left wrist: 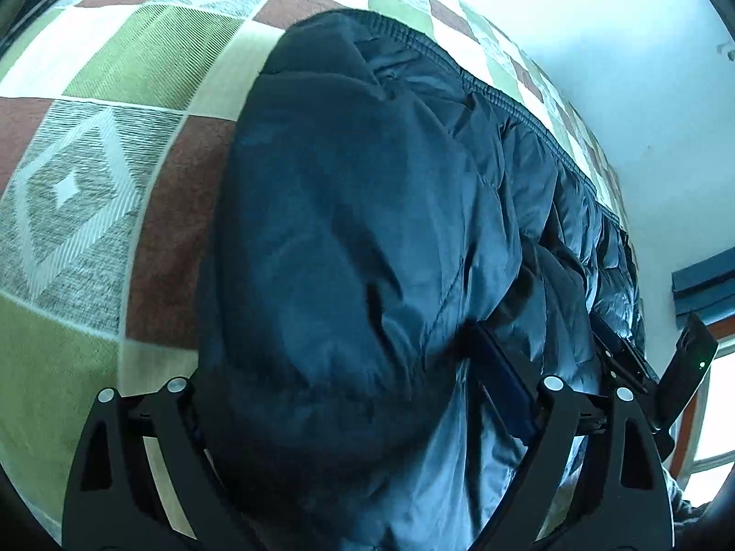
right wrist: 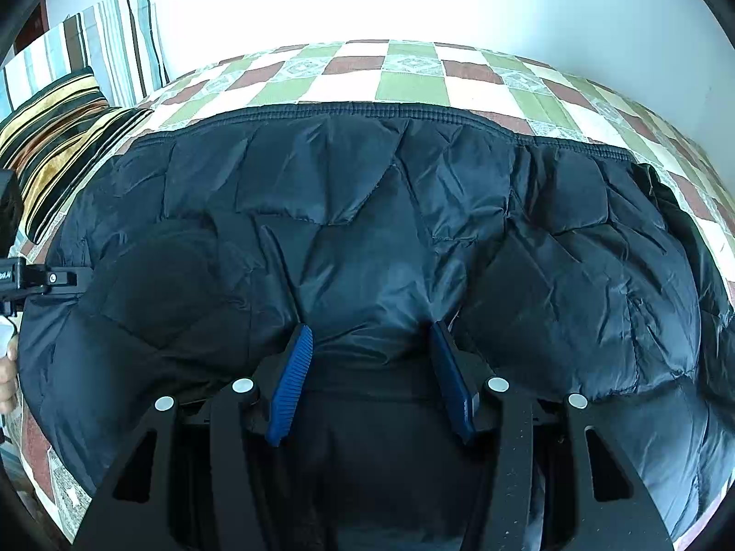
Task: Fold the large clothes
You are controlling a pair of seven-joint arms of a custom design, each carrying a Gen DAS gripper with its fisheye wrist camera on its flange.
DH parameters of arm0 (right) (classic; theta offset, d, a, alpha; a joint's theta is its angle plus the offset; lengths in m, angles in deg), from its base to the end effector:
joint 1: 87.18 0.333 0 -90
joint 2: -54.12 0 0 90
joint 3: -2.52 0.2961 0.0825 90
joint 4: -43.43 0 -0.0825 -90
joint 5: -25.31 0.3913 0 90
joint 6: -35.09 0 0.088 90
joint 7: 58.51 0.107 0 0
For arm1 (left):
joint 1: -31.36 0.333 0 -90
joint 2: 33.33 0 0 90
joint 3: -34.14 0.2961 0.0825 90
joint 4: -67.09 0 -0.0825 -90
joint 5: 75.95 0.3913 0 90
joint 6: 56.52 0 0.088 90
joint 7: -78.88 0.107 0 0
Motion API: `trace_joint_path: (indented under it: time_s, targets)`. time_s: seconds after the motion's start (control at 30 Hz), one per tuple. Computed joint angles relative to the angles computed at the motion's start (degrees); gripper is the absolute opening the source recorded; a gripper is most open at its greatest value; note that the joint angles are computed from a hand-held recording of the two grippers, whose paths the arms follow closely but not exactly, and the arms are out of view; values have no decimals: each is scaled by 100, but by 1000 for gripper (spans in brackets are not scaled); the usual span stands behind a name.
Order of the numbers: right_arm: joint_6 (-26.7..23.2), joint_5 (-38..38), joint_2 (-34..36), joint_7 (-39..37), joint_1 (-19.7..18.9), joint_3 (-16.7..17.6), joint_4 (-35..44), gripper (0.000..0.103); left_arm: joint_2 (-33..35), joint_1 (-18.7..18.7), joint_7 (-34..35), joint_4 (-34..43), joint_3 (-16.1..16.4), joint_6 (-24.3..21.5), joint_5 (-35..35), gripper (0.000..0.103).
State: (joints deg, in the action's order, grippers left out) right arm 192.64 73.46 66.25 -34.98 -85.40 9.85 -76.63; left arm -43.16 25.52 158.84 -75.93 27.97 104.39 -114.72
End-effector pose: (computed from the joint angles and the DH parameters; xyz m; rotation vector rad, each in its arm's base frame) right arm 0.6018 0.0642 0.3347 -2.2320 1.1886 -0.3192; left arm 0.4884 -0.0730 0.3697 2.6042 -1.4536 0.8877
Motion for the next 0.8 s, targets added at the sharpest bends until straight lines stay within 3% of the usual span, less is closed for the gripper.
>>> trace_joint_path:
  time_s: [0.23, 0.3, 0.4, 0.47, 0.5, 0.7, 0.8]
  targets:
    - [2, 10, -9, -2, 1, 1, -12, 53, 161, -55, 996, 210, 221, -232, -1164, 92]
    - [0, 6, -6, 15, 2, -1, -8, 53, 169, -12, 1095, 221, 176, -254, -1219, 91]
    - [26, 29, -9, 9, 8, 10, -21, 53, 96, -2, 1264, 165, 144, -228, -1353, 83]
    - [18, 44, -10, 0, 3, 10, -20, 54, 91, -163, 2203, 204, 321, -368, -2509, 57]
    - [21, 47, -7, -5, 5, 11, -18, 54, 124, -180, 2499, 234, 341, -427, -2982, 56]
    - [58, 37, -4, -15, 13, 14, -30, 54, 344, -30, 2284, 359, 78, -206, -2809, 59]
    - [73, 69, -11, -38, 6, 23, -40, 54, 402, 16, 1891, 455, -27, -193, -2252, 55]
